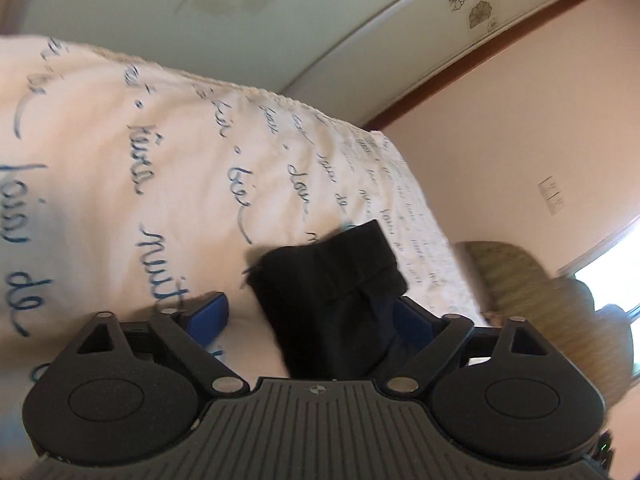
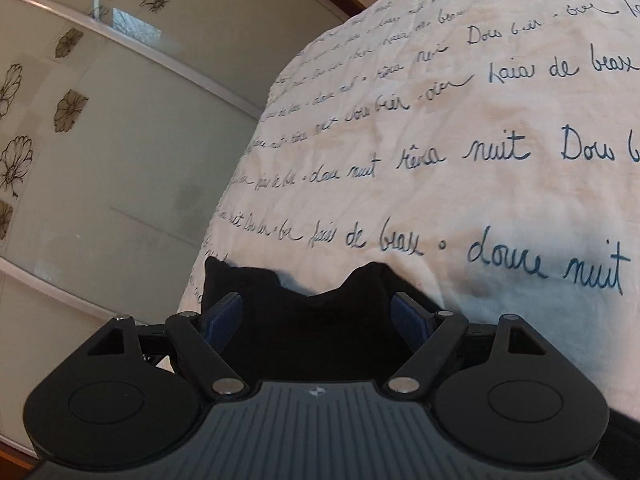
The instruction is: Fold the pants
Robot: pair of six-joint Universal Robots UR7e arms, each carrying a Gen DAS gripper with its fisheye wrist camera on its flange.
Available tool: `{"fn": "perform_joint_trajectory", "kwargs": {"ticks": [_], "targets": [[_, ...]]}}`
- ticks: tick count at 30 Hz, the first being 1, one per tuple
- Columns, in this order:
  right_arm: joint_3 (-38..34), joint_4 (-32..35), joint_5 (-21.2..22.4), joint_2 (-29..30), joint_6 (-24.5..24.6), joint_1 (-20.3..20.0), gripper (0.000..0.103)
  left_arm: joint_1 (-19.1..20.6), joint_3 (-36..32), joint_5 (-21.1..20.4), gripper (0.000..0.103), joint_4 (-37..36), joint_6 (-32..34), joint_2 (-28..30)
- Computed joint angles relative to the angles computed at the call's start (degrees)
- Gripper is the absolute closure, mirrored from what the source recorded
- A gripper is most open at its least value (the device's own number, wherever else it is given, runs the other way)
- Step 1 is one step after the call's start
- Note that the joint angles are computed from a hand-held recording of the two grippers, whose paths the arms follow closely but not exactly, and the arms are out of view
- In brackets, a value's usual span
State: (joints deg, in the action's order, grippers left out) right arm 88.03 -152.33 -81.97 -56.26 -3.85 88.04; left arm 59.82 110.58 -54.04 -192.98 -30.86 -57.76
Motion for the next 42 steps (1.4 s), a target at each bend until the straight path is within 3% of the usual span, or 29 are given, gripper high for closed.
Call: {"fn": "perform_joint_trajectory", "kwargs": {"ticks": [5,7,8,9,10,12,14,17,18,20,21,23,24,29,33,35,38,39,41,42], "targets": [[2.71,-3.31,0.14,-1.32,2.68,0.19,0.021,1.79,-3.02,-5.04,0.010,2.63,-3.92,0.24],[3.51,-5.27,0.29,-1.63,4.33,-0.04,0.021,1.76,-4.35,-5.22,0.025,4.88,-2.86,1.22],[3.88,-5.95,0.54,-1.89,5.01,-0.19,0.021,2.19,-6.12,-5.41,0.053,8.48,-2.18,2.09],[4.15,-6.47,0.56,-2.12,5.64,-0.29,0.021,2.45,-6.74,-5.54,0.074,11.01,-2.01,2.25],[4.39,-7.07,0.47,-2.30,6.14,-0.38,0.021,2.54,-6.69,-5.31,0.075,11.15,-1.32,2.35],[4.74,-8.43,0.10,-2.48,7.08,-0.72,0.021,1.20,-6.10,-0.55,0.079,8.94,4.13,3.04],[4.88,-9.08,-0.42,-2.49,8.28,-1.04,0.021,-2.75,-5.02,9.97,0.082,2.57,14.85,4.95],[5.75,-9.96,-0.07,-2.75,8.59,-1.49,0.021,-7.03,-2.75,16.17,0.082,-10.30,26.55,6.64],[6.25,-10.44,0.23,-2.89,8.10,-1.61,0.021,-7.60,-2.29,17.98,0.082,-10.61,26.72,6.95],[6.92,-10.98,1.29,-2.92,7.67,-2.08,0.021,-6.75,-1.87,20.92,0.082,-4.36,23.49,7.21],[7.05,-11.32,2.02,-2.76,7.86,-2.37,0.021,-5.71,-1.87,20.63,0.080,-2.58,21.61,7.46],[6.73,-11.28,2.15,-2.28,8.69,-2.44,0.021,-5.84,-1.58,19.94,0.078,-4.89,24.03,7.56],[6.36,-11.13,2.48,-1.94,8.70,-2.38,0.021,-5.97,-1.62,19.79,0.068,-4.59,24.03,7.40],[2.66,-8.27,4.50,0.64,7.10,-1.18,0.021,-6.04,0.28,18.39,0.056,0.15,17.06,3.06],[-0.66,-4.46,4.79,2.69,6.07,-0.38,0.021,-9.19,1.95,19.67,0.056,-13.04,25.71,4.24],[-2.88,-1.17,6.02,4.19,6.53,-0.52,0.022,-10.58,2.38,16.71,0.055,-18.99,31.39,5.75],[-5.70,-1.74,-0.94,7.05,4.40,0.25,0.029,-11.13,2.35,7.90,0.041,-18.20,40.53,7.56],[-5.86,-3.42,-1.01,7.37,4.62,0.00,0.029,-11.15,1.83,5.80,0.041,-17.08,43.04,8.33],[-5.31,-4.86,-0.69,6.63,11.13,-0.79,0.029,-10.53,-0.30,1.13,0.041,-12.49,46.83,9.25],[-4.56,-5.63,-2.64,5.84,12.87,-0.32,0.027,-10.02,-1.92,-0.92,0.041,-9.53,47.78,9.49]]}}
